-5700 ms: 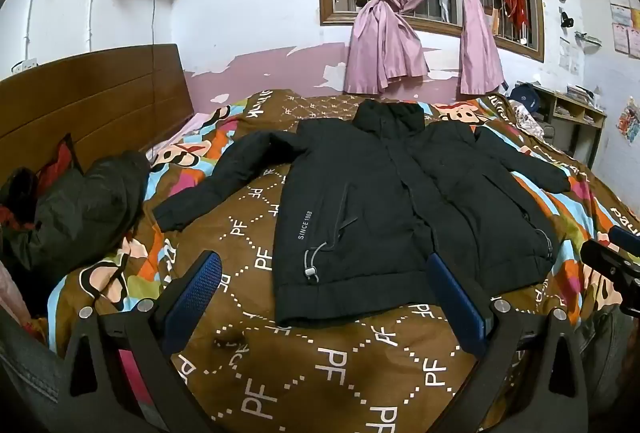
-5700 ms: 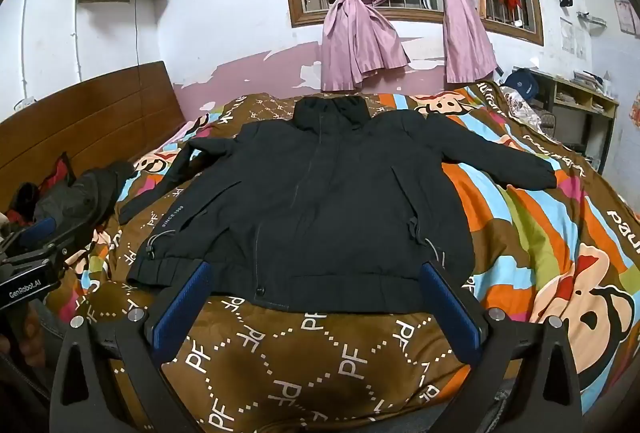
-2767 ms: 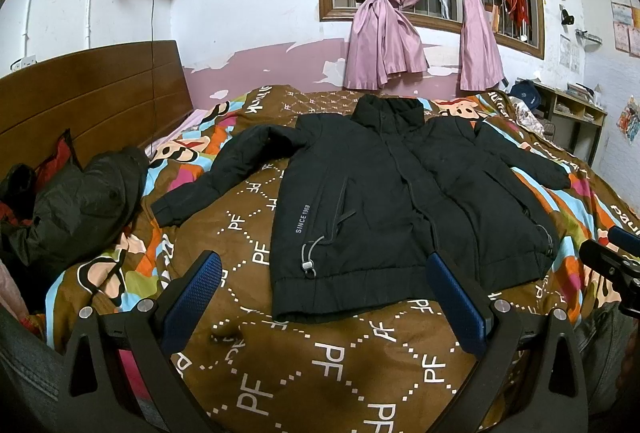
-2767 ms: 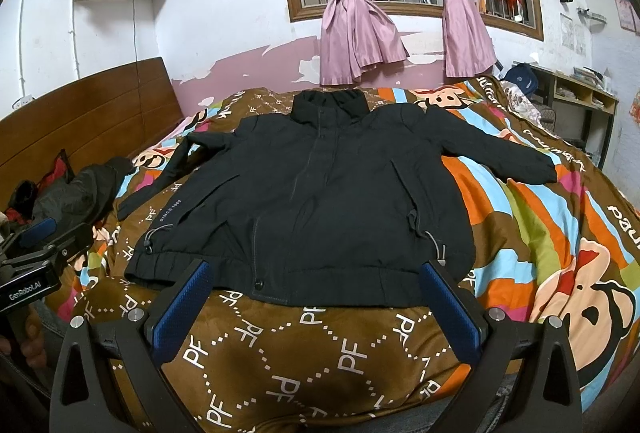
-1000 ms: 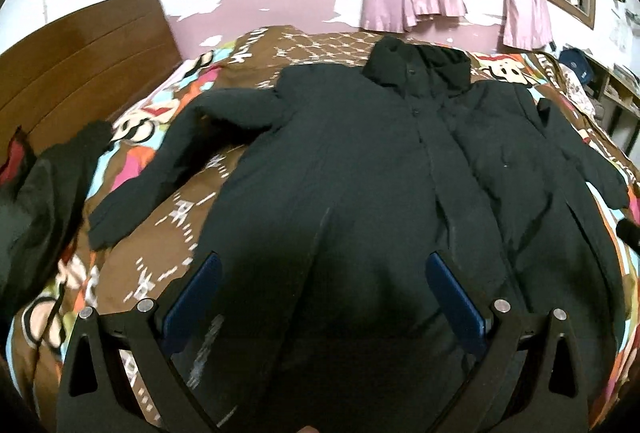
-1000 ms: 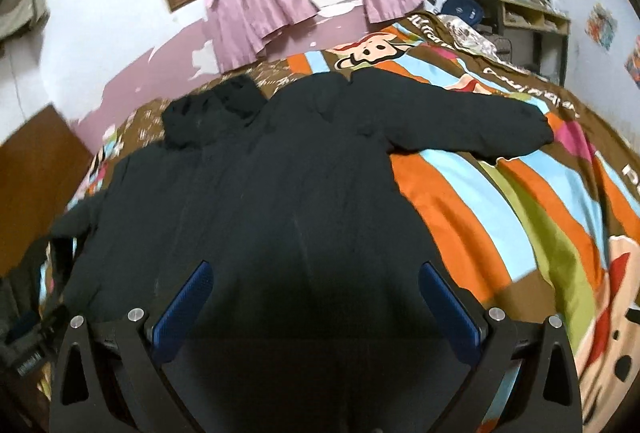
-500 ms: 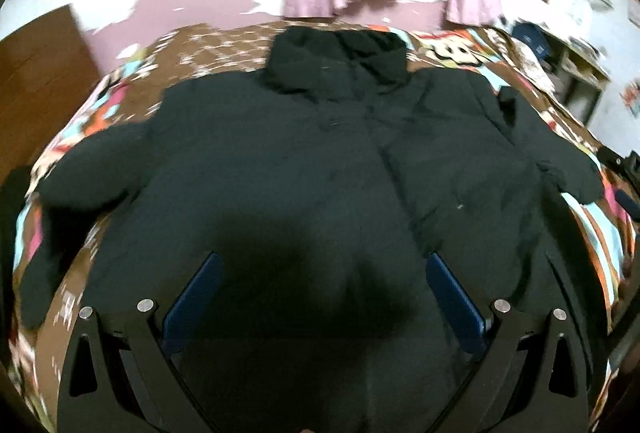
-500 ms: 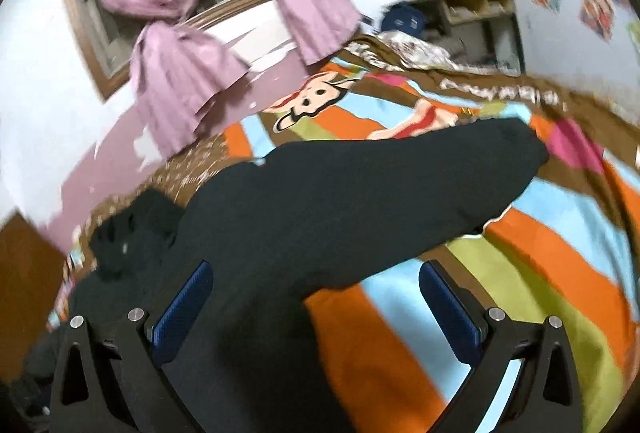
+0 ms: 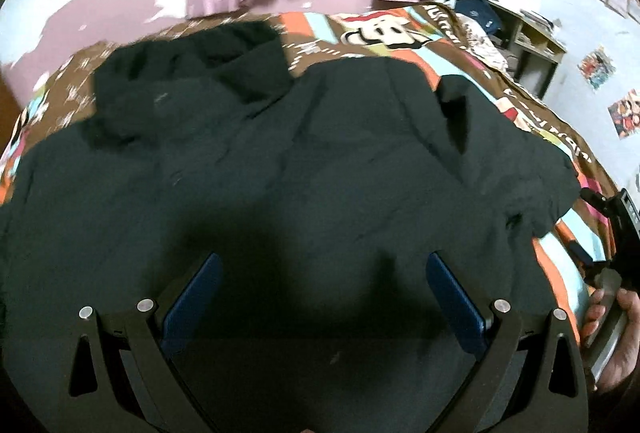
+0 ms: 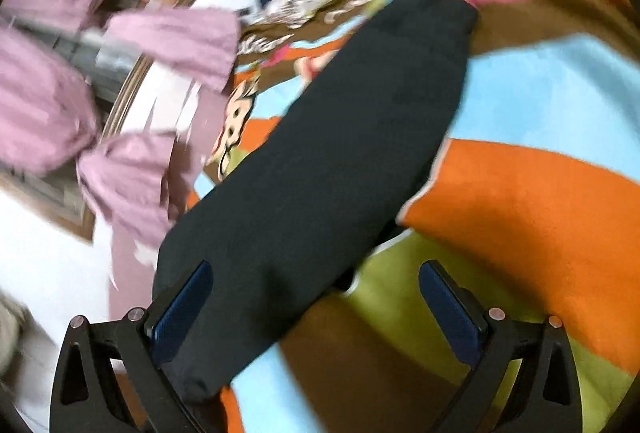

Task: Fold large clothes

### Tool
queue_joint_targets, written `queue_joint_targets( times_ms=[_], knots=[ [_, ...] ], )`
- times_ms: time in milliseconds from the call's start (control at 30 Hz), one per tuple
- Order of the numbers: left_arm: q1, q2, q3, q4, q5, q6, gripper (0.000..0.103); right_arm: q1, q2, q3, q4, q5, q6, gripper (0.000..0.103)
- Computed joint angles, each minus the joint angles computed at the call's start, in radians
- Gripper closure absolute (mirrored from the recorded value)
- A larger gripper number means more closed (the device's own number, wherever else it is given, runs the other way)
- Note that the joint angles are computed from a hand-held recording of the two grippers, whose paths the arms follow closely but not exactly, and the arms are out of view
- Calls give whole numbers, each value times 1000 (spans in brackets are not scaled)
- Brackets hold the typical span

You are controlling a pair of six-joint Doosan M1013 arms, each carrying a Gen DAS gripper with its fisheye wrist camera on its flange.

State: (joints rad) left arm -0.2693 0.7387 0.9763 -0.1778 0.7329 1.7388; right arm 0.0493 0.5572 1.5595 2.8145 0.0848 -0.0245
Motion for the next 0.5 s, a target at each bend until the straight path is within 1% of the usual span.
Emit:
queue_joint_targets(
  times_ms=[33,67,100,133,167,200,233,267,300,367,400,433,467,500],
  knots=[
    [-5,11,-16,4,0,1,3,-9,5,11,-50,45,90,0],
    [-8,24,-35,3,7,0,3,-18,12,21,-47,94,132,4],
    [-11,35,-52,-1,16,-1,3,-24,17,27,-27,120,145,8],
    [-12,46,-68,-5,25,0,3,-29,23,29,-9,142,154,16],
    [-14,56,-81,-2,33,-3,3,-33,29,26,-33,151,185,23],
    [-16,65,-94,7,42,-8,3,-37,35,20,-61,156,214,27],
    [-17,74,-109,16,51,-15,3,-39,41,12,-72,156,222,34],
    [-19,84,-123,23,60,-23,3,-40,44,9,-61,160,208,45],
    [-19,94,-135,26,72,-30,3,-41,47,5,-37,167,180,51],
    [-17,120,-173,21,129,-35,3,-41,51,0,-25,166,157,68],
    [-15,126,-178,15,139,-34,3,-40,53,-3,4,163,126,75],
    [-16,127,-178,13,139,-33,3,-38,51,0,55,165,74,86],
    [-16,127,-176,14,137,-32,3,-37,48,3,99,168,28,91],
    [-16,127,-174,20,138,-32,3,-35,43,6,138,168,-18,92]
  ],
)
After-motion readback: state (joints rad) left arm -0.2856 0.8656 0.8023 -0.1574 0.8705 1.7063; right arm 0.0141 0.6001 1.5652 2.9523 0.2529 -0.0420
